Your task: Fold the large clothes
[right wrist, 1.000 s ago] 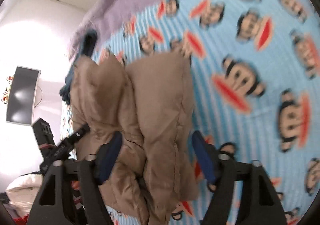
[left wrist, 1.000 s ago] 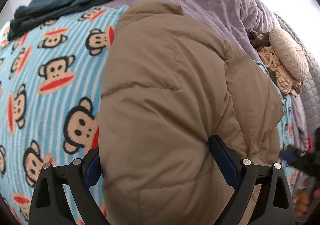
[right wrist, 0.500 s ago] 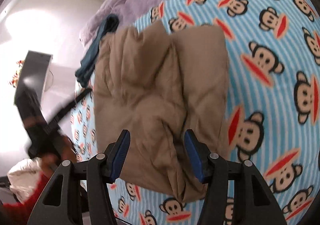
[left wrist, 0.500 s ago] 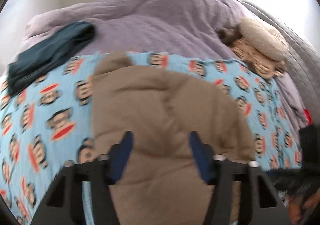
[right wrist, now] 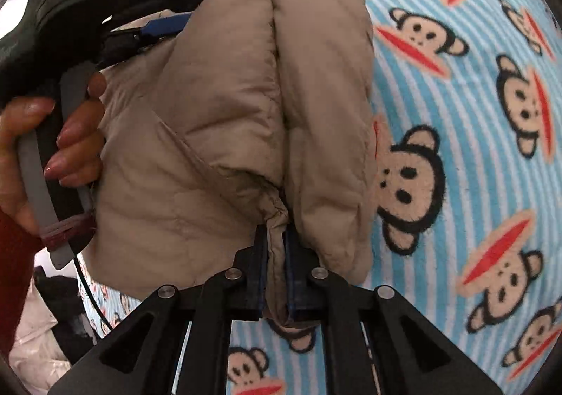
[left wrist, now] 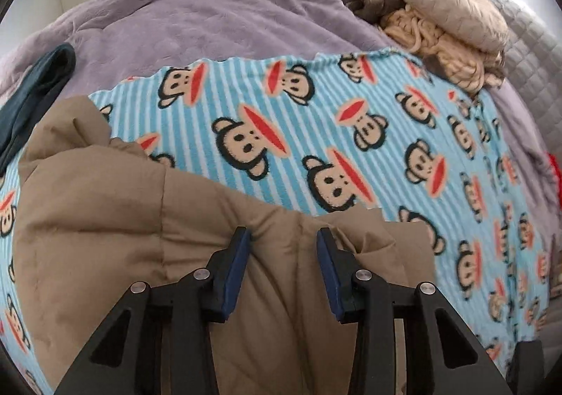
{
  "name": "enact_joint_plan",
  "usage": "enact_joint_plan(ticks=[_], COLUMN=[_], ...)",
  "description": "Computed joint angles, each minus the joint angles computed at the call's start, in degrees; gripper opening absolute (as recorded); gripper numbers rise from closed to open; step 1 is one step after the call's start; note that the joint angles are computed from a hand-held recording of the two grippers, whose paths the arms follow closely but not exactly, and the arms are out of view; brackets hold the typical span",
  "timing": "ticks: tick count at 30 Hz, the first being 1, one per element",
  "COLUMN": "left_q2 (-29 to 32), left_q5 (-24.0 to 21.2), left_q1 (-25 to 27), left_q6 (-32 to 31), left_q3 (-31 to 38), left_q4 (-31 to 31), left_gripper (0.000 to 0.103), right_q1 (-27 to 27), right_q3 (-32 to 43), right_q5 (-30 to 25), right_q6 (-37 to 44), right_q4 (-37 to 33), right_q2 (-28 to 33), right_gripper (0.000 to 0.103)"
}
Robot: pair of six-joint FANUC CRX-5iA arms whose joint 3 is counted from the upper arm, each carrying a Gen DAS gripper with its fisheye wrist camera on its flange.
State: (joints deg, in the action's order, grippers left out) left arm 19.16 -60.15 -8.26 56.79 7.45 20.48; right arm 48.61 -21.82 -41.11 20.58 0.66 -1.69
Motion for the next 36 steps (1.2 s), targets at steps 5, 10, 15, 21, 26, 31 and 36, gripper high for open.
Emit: enact_joint_plan(ticks=[5,10,15,21,26,31,36], left_q2=[-0.83,-4.64,-15.13,-25.86,-28.29,-28.1,-27.6], left_q5=[2.51,1.24,2.59,1.01,1.68,3.08,1.75], left_q1=[-0.91,0.93,7.72,19.29,23.25,22.84,22.88], left_q6=[0.09,-0.79,-6.47,-8.76,-10.59,-9.5,-7.96], left_q3=[-1.45,-3.01,-12.01,-22.95,-29.34,-30.33,-28.61], left_q4=[-2.49,-1.18,1.91,1.5,1.58,0.4,-0.87], left_gripper=[0.042,0.042,0.05,0.052,0.052,0.052,0.052], right_q1=[0.29,0.07,-0.13,-0.22,0.8,1.64,1.96], right_q3=[-0.85,-0.47,-0.96,-2.31,-1.91,-0.07,3.08], right_q5=[1.69,2.14,2.64,3.0,1.6,-1.63,-5.72], right_q6=[0.72,1.41,1.02,0.16,-1.11,-2.09,-2.96], right_q4=[0.84,0.01,-0.54,0.27,1.85,2.8,1.96], right_q2=[1.48,2.0,1.15,0.16,0.43,1.19,1.15], right_gripper=[0.007,0.007,0.007,0.007,0.007,0.007,0.011])
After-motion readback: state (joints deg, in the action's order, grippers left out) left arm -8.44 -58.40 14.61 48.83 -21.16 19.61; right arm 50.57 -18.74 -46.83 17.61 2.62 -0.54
